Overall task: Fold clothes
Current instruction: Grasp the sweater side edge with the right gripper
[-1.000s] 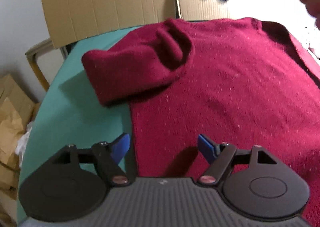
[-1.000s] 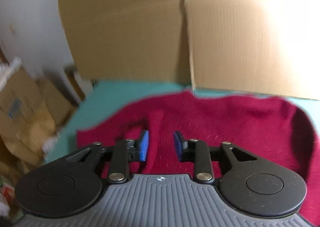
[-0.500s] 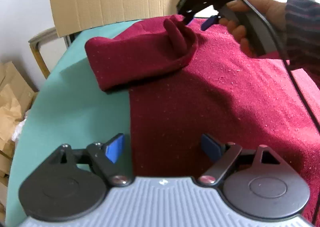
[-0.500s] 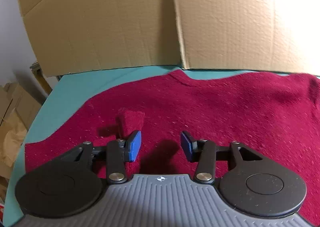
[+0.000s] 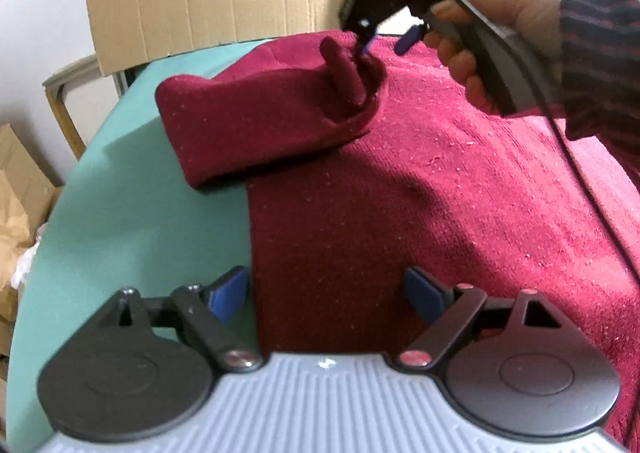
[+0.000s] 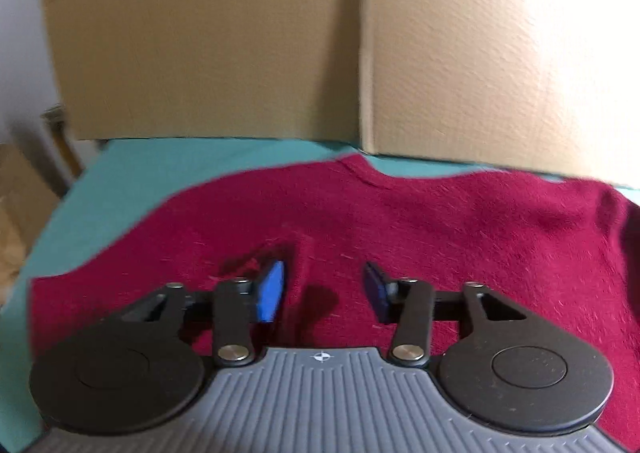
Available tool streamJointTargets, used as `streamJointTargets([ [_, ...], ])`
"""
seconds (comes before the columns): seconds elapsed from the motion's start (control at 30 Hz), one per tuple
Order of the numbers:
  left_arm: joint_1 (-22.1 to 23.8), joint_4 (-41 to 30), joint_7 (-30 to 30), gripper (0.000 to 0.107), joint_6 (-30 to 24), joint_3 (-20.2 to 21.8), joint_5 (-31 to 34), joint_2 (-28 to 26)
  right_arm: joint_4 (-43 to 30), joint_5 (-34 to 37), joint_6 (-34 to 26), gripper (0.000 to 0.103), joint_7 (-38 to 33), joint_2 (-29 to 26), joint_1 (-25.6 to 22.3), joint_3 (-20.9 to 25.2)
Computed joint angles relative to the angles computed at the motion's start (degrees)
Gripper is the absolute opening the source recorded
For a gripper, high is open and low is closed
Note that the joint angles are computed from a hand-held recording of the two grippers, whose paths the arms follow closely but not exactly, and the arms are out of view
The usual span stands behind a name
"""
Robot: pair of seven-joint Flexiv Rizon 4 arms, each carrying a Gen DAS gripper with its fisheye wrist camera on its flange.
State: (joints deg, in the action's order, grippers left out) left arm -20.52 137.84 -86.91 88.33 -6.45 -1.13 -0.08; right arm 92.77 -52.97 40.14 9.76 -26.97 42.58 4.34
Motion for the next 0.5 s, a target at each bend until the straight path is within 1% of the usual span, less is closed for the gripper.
streamJointTargets([
  [0.03,-0.06,0.3,0.69,0.089,0.28,0.03,-0.83,0.06,0.62,0.91,0.79,0.022,0.57,0.23,-0.5,0.29],
  [0.07,-0.14,0.52,1.28,0.089,0.63,0.0,-1.53,0.0,1.16,1.67,1.34,0.001,0.83,0.49,-0.88,0.52],
  [0.13,-0.37,0.95,2.73,0.088,1.28,-0.11,-3.11,-0.04,2.49,2.46,2.93,0.001,1.79,1.21,-1.52,0.73],
  [0.2,-0.58,1.2,4.15,0.084,1.42,-0.17,-4.29,0.18,4.59,-0.32,6.61,0.0,5.15,2.89,-1.89,0.0],
  [0.27,-0.16,0.58,2.55,0.079,0.56,-0.02,-1.75,0.62,5.65,-3.21,10.59,0.0,8.56,4.45,-2.62,-0.5],
  [0.3,0.16,0.09,1.27,0.076,-0.01,0.01,0.04,0.84,5.61,-4.41,11.71,0.001,9.2,4.98,-2.92,-0.58],
  [0.37,0.62,-0.53,-0.88,0.075,-0.8,-0.02,2.55,1.13,4.63,-6.03,11.91,0.002,7.46,5.4,-3.26,-0.41],
  [0.4,0.75,-0.69,-1.82,0.075,-1.27,-0.06,3.42,1.3,3.89,-6.36,11.2,0.004,5.76,5.35,-3.27,-0.21],
  [0.43,0.96,-0.89,-3.15,0.075,-1.75,-0.14,4.71,1.49,2.98,-5.82,9.27,0.019,2.89,4.98,-3.06,0.23],
  [0.47,1.17,-1.1,-4.53,0.075,-2.21,-0.23,6.05,1.68,2.52,-5.0,7.62,0.049,0.86,4.73,-2.9,0.63],
  [0.5,1.29,-1.15,-5.55,0.075,-2.52,-0.31,7.08,1.93,2.45,-4.49,6.02,0.062,0.39,4.44,-2.65,0.67],
])
